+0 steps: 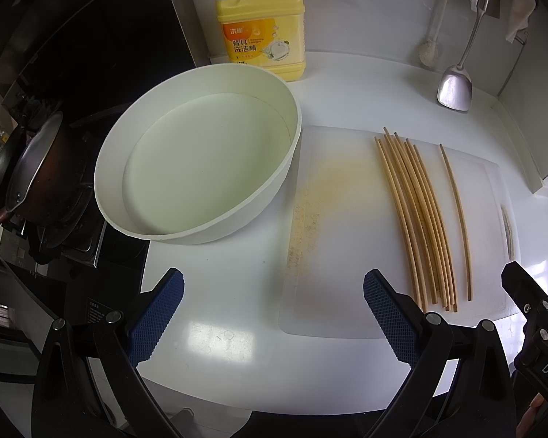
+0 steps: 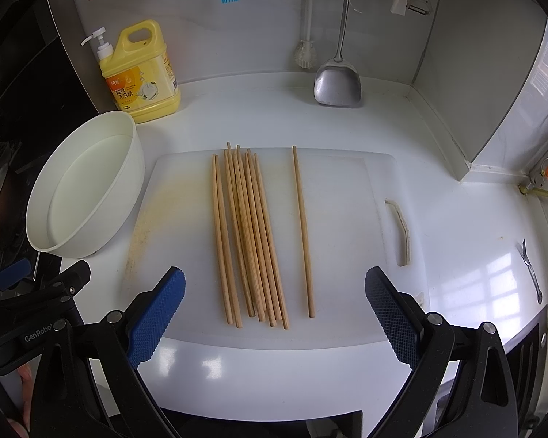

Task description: Organize utensils

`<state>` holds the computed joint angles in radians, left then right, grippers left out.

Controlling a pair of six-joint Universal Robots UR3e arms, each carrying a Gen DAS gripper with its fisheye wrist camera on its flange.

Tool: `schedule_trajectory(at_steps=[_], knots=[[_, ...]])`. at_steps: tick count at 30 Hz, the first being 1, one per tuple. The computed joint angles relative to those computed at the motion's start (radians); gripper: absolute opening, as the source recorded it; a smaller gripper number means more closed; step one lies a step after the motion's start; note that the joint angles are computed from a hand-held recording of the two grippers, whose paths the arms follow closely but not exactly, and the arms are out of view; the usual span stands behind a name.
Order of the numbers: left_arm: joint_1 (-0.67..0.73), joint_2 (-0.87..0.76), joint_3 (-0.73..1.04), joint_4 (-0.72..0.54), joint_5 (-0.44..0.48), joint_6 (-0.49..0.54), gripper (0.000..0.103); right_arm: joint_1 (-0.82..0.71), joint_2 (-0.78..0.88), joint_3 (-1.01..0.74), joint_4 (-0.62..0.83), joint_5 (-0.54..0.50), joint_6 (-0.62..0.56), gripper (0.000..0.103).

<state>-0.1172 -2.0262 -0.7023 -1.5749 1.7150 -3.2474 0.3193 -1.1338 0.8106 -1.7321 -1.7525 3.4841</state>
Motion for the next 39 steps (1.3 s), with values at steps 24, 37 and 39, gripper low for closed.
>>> schedule_trajectory(at_steps=[24,37,39], knots=[[0.001,-0.002,0.006,-0.002,0.001,0.001,0.097,0.008,-0.005,0.012,-0.011,-0.005,0.008,0.094],[0.020,0.015,-0.041,0.046,-0.063,0.072,0.097,0.002,-0.082,0.180,-0.154,-0.008,-0.010,0.094],[0.019,0.036,-0.099,0.094,-0.080,0.091,0.097,-0.011,-0.111,0.252,-0.207,0.004,-0.016,0.094]])
